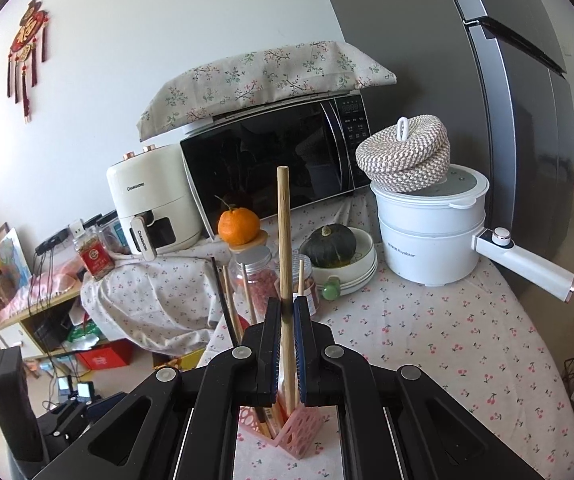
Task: Organize utensils
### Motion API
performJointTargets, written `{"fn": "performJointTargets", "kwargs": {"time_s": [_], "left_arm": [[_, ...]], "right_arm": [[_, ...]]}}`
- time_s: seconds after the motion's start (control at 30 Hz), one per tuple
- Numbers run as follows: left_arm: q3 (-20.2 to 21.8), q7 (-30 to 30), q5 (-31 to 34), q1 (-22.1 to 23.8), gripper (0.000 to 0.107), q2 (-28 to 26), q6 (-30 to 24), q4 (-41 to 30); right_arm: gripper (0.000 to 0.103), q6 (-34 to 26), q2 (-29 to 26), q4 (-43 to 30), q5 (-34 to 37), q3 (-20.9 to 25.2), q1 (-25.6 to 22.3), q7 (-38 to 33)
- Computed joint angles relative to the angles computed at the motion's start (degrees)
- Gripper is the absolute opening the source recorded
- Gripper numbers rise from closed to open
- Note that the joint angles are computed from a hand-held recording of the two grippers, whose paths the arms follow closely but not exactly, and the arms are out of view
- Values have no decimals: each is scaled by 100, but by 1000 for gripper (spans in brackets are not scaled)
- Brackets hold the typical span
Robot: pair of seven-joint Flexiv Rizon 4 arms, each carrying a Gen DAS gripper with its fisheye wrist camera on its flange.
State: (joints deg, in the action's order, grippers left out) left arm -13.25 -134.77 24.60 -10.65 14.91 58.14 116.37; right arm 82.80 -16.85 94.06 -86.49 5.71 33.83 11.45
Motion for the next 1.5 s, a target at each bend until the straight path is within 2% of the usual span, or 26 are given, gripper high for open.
{"fn": "performJointTargets", "kwargs": {"time_s": [0.13,0.2,0.23,0.3,0.43,0.5,0.6,0.83,0.9,1.03,1.17,1.27,1.33,1.5], "left_arm": [[-25,-23,0,-19,85,-35,-68,-40],[-18,-39,-23,-37,85,-45,-102,-59],[-18,-55,-25,-44,86,-46,-109,-66],[-30,-107,-3,-42,91,-45,-149,-86],[-91,-270,64,-45,96,-60,-308,-164],[-117,-352,71,-67,98,-85,-417,-218],[-153,-515,78,-119,101,-132,-600,-300],[-395,-981,427,-334,102,-286,-1295,-654],[-439,-1095,518,-443,102,-345,-1502,-765],[-472,-1465,623,-664,102,-409,-1776,-902],[-586,-1703,872,-850,102,-461,-2197,-1137],[-743,-1748,1167,-1002,102,-522,-2794,-1449],[-781,-1839,1358,-1123,102,-507,-2945,-1558],[-830,-2081,1657,-1275,102,-406,-3098,-1675]], "right_arm": [[12,65,-148,-32,278,12,14,-298],[28,28,-129,59,675,37,45,-565],[32,90,-102,95,713,-6,64,-535],[49,251,-14,146,420,-162,80,-171],[57,247,147,292,255,-83,-54,-91],[68,162,243,420,298,-14,-108,-187],[77,-58,402,640,487,108,-159,-494],[93,-511,809,1155,615,320,-272,-852],[103,-696,939,1343,719,410,-321,-985],[103,-971,1268,1767,711,553,-475,-969],[103,-1412,1610,2146,1214,790,-577,-1165],[103,-2226,1871,2318,1654,1031,-538,-1382],[103,-2678,1996,2381,1837,1161,-501,-1498],[103,-2757,2162,2496,1985,1260,-539,-1653]]}}
